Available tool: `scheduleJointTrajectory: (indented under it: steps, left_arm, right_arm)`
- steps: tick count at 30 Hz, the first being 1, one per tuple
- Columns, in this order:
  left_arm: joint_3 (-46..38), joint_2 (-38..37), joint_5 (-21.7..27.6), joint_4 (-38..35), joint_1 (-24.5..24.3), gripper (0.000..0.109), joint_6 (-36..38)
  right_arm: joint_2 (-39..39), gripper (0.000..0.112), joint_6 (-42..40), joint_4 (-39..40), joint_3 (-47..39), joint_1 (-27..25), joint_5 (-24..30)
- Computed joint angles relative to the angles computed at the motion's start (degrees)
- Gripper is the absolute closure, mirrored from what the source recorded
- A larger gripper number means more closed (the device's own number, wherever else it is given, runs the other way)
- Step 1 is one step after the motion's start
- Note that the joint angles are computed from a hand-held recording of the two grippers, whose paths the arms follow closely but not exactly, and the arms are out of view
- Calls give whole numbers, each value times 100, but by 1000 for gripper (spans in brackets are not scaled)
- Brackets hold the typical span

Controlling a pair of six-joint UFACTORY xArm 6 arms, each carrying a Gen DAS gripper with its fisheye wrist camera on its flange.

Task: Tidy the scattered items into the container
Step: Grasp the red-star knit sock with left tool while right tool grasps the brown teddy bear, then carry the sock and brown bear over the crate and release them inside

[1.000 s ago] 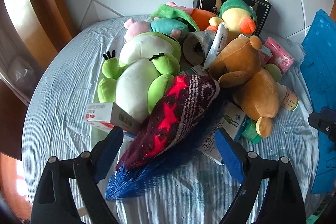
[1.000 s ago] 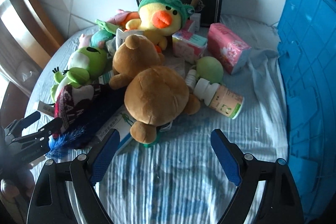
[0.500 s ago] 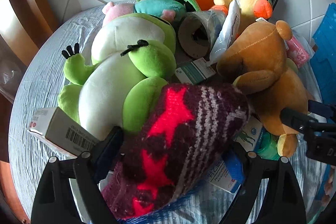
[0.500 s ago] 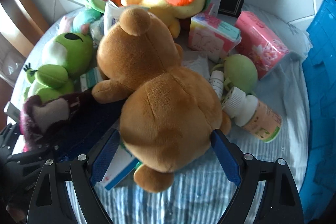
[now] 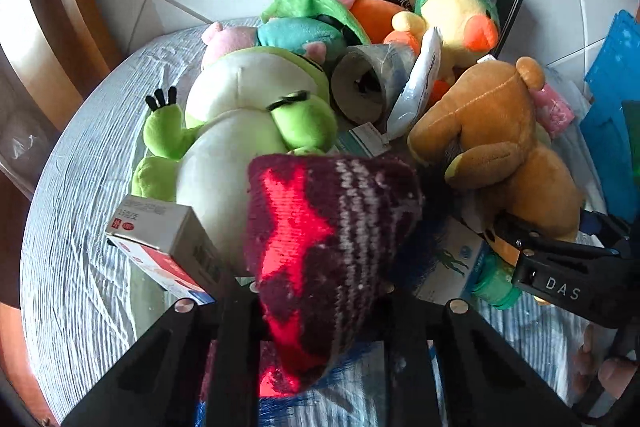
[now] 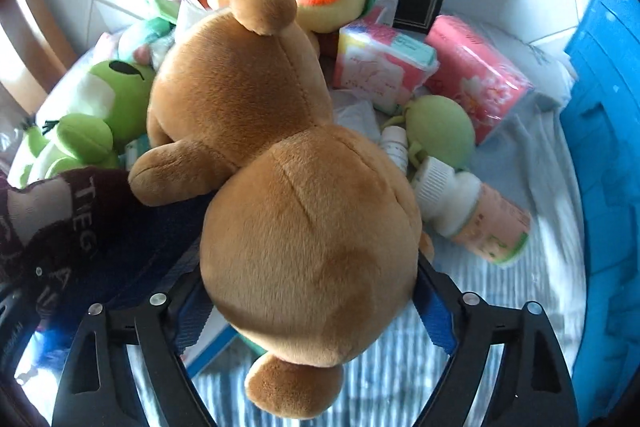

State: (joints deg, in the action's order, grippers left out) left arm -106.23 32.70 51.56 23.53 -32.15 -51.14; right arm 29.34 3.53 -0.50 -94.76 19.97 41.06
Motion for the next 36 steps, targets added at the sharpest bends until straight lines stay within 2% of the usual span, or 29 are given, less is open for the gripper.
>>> scheduleJointTrajectory:
  steps: [7,20,26,30,36]
  left_arm:
    - [615,-795,-180,705,-300,91,-456]
    - [1261,-2045,119,2344,-1005,91,-1559]
    - [1427,-2532,364,2937,-1388,91,-1852]
    - [1573,-2838,491,3223,-1576,91,-1998]
    - [1600,-3033,492,3395,-1767,91,-1978]
  right_arm:
    - [-1381,29,-191,220,1416,-6,-694]
    - [-3455,32,-25,93,3167,51,-1761]
    - [-4417,32,609,-515,3688,55,-2004]
    - [-5004,32,1293,-1238,3880,-5,-2072]
    - [-5765,32,2387,-2374,3898,-225,-1830]
